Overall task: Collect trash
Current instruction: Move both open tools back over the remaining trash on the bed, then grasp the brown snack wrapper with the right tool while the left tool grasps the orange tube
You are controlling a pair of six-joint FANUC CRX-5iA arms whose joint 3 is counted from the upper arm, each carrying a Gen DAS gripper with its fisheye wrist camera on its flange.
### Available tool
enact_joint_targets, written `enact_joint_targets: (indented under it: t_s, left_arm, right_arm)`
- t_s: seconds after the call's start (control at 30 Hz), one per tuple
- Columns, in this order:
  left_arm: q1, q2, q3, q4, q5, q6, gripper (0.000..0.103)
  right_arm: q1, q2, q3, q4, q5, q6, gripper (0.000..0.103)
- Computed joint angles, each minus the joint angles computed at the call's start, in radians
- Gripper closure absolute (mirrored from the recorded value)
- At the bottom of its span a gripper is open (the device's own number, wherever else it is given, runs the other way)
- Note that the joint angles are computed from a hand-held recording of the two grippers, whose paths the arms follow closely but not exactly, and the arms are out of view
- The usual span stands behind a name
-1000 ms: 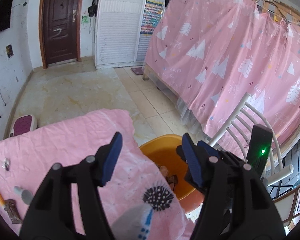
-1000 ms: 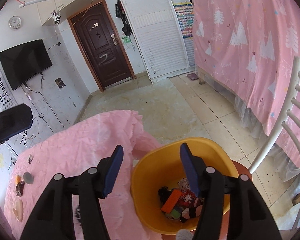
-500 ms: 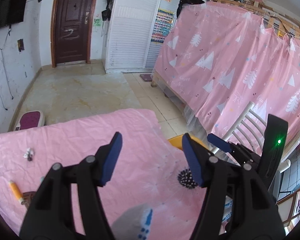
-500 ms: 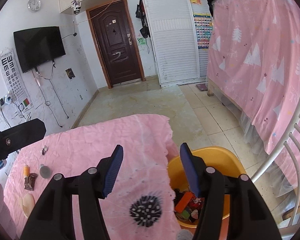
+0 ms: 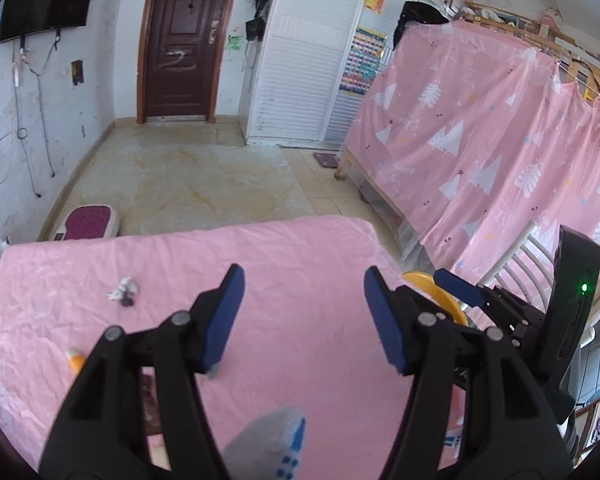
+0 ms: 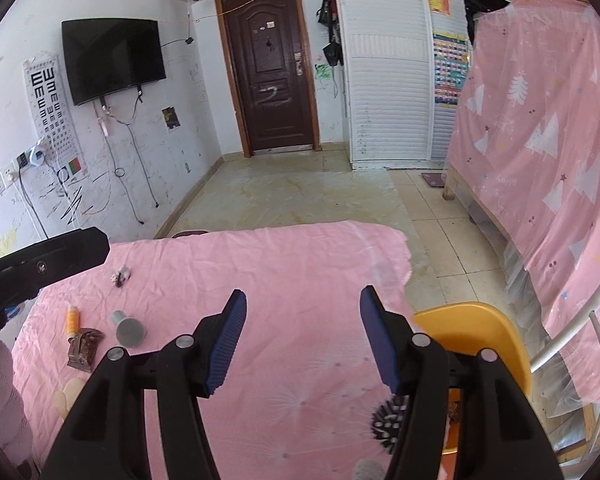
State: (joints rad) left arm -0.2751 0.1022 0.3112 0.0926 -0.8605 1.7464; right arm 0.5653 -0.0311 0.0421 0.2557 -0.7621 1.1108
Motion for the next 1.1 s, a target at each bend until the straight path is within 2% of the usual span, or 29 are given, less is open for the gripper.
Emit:
enact_joint_targets:
  t_s: [0.47, 0.57, 0.93, 1.1]
  left_arm:
    - [0.113, -0.113, -0.128, -0.044, -0.021, -0.020, 0.043]
    - [0.135, -0.126, -0.144, -0.054, -0.033, -0.020, 0.041]
    - [0.232, -0.188, -0.256, -0.016, -0.032, -0.071, 0.040]
    - [0.262, -0.193, -0.275, -0.013, -0.056, -0.070, 0.040]
  right_arm:
    - [0.088, 0.051, 0.040, -0.025, -0.031, 0.048, 0.054]
    - [0.101, 0.063, 0.053, -0.040, -0.041, 0.060, 0.054]
    - [0.153, 0.100, 0.098, -0.085, -0.085, 0.109, 0.053]
    - [0.190, 0.109, 0.112, -0.119, -0.106, 0.146, 0.053]
